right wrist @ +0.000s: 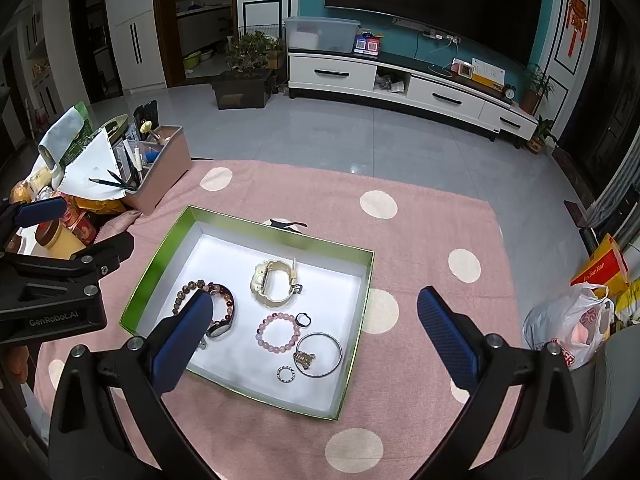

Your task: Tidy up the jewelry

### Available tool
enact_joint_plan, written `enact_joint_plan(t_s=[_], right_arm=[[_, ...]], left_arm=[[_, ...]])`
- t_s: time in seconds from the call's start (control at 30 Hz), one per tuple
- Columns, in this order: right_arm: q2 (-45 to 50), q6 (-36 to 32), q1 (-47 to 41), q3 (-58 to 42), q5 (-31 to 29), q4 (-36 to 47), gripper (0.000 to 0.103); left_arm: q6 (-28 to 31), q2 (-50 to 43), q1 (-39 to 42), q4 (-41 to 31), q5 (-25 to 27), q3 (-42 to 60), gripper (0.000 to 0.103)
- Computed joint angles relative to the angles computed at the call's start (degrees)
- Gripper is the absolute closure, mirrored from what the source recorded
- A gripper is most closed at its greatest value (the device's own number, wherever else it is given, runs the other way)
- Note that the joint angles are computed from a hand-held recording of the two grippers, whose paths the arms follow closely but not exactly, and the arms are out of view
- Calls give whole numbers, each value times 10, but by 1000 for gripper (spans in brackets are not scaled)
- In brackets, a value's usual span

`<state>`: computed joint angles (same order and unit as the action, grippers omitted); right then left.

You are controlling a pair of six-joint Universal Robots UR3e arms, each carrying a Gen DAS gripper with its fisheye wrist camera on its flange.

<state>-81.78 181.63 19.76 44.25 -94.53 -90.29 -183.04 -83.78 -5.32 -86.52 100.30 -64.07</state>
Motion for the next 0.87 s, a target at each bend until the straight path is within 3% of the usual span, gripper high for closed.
enact_joint_plan(t_s=[0.87], right_arm=[[-12, 4, -1, 37, -5, -24, 1]], left_arm=[[-3, 8, 5, 5, 6, -17, 2]])
